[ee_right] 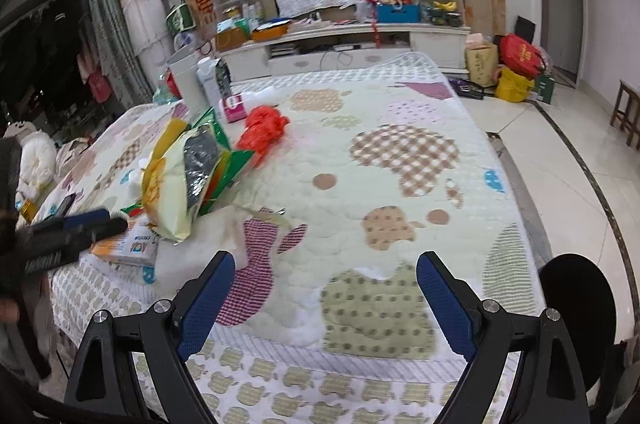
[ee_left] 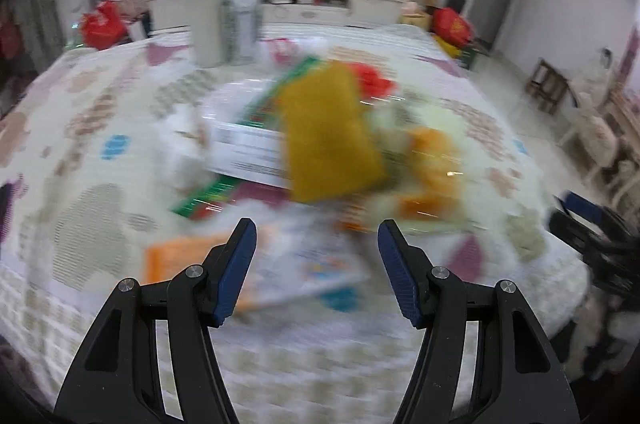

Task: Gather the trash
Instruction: 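Move both open grippers back over the trash on the quilt, then grasp the orange-white Crestor box with the left gripper while the right grasps the yellow snack bag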

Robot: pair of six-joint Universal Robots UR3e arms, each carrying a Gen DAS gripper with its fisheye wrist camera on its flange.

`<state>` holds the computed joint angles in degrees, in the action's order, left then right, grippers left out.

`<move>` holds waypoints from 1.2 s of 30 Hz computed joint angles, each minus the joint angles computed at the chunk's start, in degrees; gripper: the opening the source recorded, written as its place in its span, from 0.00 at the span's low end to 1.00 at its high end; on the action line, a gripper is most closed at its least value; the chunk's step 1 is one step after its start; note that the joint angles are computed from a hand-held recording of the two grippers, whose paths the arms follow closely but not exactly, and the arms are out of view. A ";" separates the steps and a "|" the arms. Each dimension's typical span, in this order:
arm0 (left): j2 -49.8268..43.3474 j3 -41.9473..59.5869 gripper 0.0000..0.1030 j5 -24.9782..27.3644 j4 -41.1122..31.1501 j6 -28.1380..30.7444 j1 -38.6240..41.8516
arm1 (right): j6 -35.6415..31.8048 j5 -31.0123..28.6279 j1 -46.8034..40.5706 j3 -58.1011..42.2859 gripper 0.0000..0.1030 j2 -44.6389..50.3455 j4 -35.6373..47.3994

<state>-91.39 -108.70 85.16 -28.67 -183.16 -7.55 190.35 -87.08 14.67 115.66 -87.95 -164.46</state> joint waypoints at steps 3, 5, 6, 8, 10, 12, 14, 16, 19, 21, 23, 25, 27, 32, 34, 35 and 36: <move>-1.68 0.41 0.60 1.83 -0.22 1.03 4.43 | 0.35 1.35 0.59 -1.26 0.88 1.38 0.22; -2.79 0.10 0.60 2.17 0.15 1.85 7.12 | 0.43 3.08 0.76 -2.12 0.88 2.39 0.23; -3.46 -0.07 0.60 2.52 0.32 2.32 8.26 | 0.41 3.72 0.93 -2.79 0.88 2.94 0.43; -5.02 0.43 0.60 2.75 -0.84 2.93 9.87 | 0.29 3.92 1.89 -4.99 0.88 4.45 1.13; -5.19 -0.63 0.60 -0.19 -2.39 3.65 12.42 | 0.25 3.26 3.11 -6.40 0.88 5.60 1.06; -3.70 -2.62 0.60 -3.82 -4.68 4.81 14.46 | 0.24 2.90 4.04 -7.66 0.88 6.58 1.11; -0.70 -5.43 0.60 -4.53 -5.38 6.91 14.66 | 0.29 2.83 4.66 -8.51 0.88 7.49 1.34; 3.28 -7.82 0.60 -6.77 -8.60 8.71 15.19 | 0.24 2.94 4.87 -8.76 0.88 7.85 1.65; 9.33 -10.71 0.60 -10.56 -13.38 10.36 15.91 | 0.43 3.22 4.84 -8.93 0.88 8.31 1.56; 13.76 -12.44 0.60 -14.62 -17.04 12.22 17.51 | 0.72 3.65 4.69 -8.87 0.88 8.22 1.48; 17.68 -13.31 0.60 -17.85 -20.18 13.66 18.68 | 0.82 3.76 4.72 -8.99 0.88 8.14 1.51; 20.23 -13.06 0.60 -20.58 -22.72 14.01 19.14 | 0.98 3.41 4.98 -9.12 0.88 8.06 1.43; 21.84 -12.91 0.62 -23.23 -24.53 14.39 18.94 | 1.18 3.43 5.07 -9.27 0.88 8.07 1.42; 16.50 -10.77 0.65 -18.34 -18.81 11.14 10.37 | 1.27 4.67 5.17 -11.23 0.88 8.83 2.21; 11.78 -9.39 0.65 -14.38 -15.28 9.35 6.82 | 0.93 5.07 5.44 -13.49 0.89 9.91 2.59; 10.48 -9.11 0.65 -13.05 -14.38 8.78 5.98 | 0.76 5.20 5.65 -14.94 0.90 10.82 2.79; 9.19 -9.14 0.65 -11.54 -13.14 7.97 4.85 | 0.62 5.33 5.74 -16.10 0.90 11.51 3.17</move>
<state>-82.20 -117.84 73.62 -41.81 -175.20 -2.69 190.97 -81.74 20.41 99.57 -76.45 -161.29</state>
